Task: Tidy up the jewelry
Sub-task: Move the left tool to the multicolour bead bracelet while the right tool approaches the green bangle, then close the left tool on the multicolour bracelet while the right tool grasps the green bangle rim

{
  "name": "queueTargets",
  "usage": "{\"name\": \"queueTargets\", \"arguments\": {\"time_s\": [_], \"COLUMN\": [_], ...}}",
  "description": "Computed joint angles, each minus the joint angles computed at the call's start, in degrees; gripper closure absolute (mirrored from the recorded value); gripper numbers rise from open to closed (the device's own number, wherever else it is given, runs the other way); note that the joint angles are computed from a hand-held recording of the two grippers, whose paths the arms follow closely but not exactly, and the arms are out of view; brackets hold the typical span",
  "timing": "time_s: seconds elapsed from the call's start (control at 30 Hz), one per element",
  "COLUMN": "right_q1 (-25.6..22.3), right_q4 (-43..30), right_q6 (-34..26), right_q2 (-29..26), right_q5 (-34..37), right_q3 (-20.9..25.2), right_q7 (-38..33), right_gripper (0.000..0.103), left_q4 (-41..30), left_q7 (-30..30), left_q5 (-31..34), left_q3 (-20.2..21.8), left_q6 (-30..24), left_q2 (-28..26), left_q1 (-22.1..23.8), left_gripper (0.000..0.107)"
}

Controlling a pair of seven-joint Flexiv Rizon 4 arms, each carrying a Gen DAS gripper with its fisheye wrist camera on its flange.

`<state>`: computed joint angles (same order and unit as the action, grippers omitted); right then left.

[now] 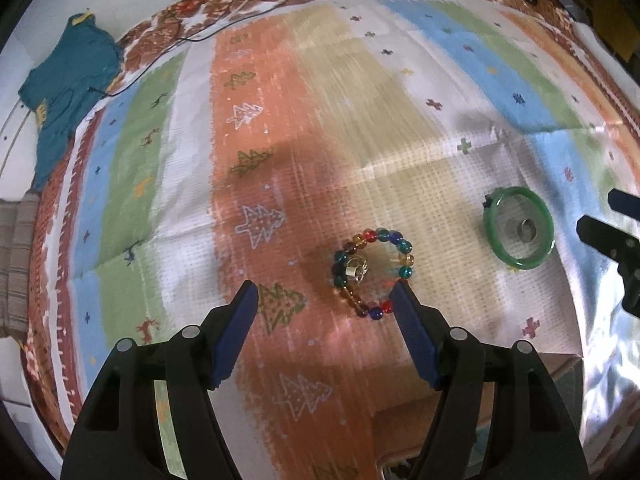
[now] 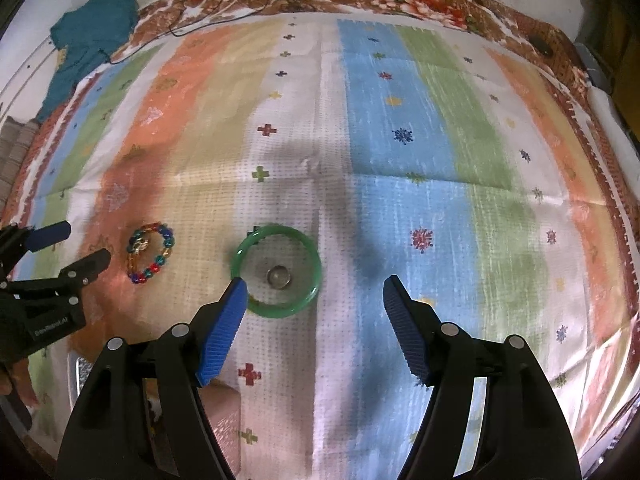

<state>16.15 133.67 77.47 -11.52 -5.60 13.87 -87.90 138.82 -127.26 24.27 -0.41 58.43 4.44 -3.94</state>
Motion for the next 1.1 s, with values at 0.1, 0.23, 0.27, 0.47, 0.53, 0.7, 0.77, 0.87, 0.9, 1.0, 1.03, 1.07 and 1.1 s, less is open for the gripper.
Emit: {"name": "queueTargets", "arguments": {"time_s": [0.1, 0.23, 0.27, 0.47, 0.53, 0.7, 0.77, 0.87, 0.9, 1.0, 1.03, 1.07, 1.1], "right_q1": [0.77, 1.87, 1.88, 2.01, 2.15, 3.15, 3.53, 3.76, 3.43, 3.72, 3.84, 3.91, 4.07], "right_q4": [-0.16, -0.03, -0.12, -0.84, -0.74, -0.82, -1.09, -1.58, -1.99, -2.30, -2.45, -2.70, -2.79], "right_q6": [0.31, 1.16, 1.11, 1.09, 1.26, 1.11, 1.23, 0.74, 0.29, 0.40, 0.37, 0.27, 0.37], "right_q2": [-1.12, -2.72, -2.99, -4.64, -4.68, -5.32, -5.93, -6.76, -7.16, -7.71, -7.89, -8.19, -8.43], "right_q5": [-1.96, -5.85, -6.43, -9.57, -10.43, -13.41, -14.53, -15.56, -15.38, -16.34, -16.66, -16.88, -17.16], "right_q3": [-1.18, -3.23, -3.40, -4.41, -4.48, -5.70, -6.28, -6.69, -6.30, -6.73, -6.85, -6.89, -7.08], "right_q7": [1.21, 4.41, 4.84, 7.39, 7.72, 9.58, 10.53, 11.71, 11.41, 11.74, 11.88, 11.97, 12.25], "right_gripper": [0.033, 0.033, 0.033, 0.033, 0.033, 0.033, 0.033, 0.033, 0.033, 0.033, 0.033, 0.033, 0.033], "left_q4": [-0.74, -0.26, -0.31, -2.03, -1.99, -2.72, -2.93, -4.30, -4.50, -4.35, -4.10, -3.90, -3.56], "left_q7": [-1.06, 1.83, 2.09, 3.35, 4.60, 6.08, 6.68, 5.17, 5.57, 6.70, 7.31, 7.73, 8.52], "left_q5": [1.80, -1.04, -1.24, -1.13, -2.31, -3.75, -4.24, -2.09, -2.64, -3.95, -4.73, -5.22, -6.15], "left_q3": [0.09, 1.49, 1.64, 2.32, 2.86, 3.52, 3.72, 4.64, 4.69, 5.12, 5.18, 5.30, 5.34], "left_q6": [0.31, 2.83, 3.34, 4.55, 5.62, 5.36, 5.70, 6.69, 6.40, 7.45, 7.91, 8.26, 8.92], "left_q2": [-1.20, -3.10, -3.58, -7.54, -8.24, -10.64, -11.42, -12.86, -13.29, -14.15, -14.23, -14.25, -14.32], "left_q1": [0.46, 1.01, 1.05, 0.25, 0.16, -0.61, -1.03, -1.97, -2.00, -2.00, -1.88, -1.86, -1.59], "left_gripper": [0.038, 0.038, 0.038, 0.038, 0.037, 0.037, 0.037, 0.037, 0.037, 0.035, 0.035, 0.035, 0.035]}}
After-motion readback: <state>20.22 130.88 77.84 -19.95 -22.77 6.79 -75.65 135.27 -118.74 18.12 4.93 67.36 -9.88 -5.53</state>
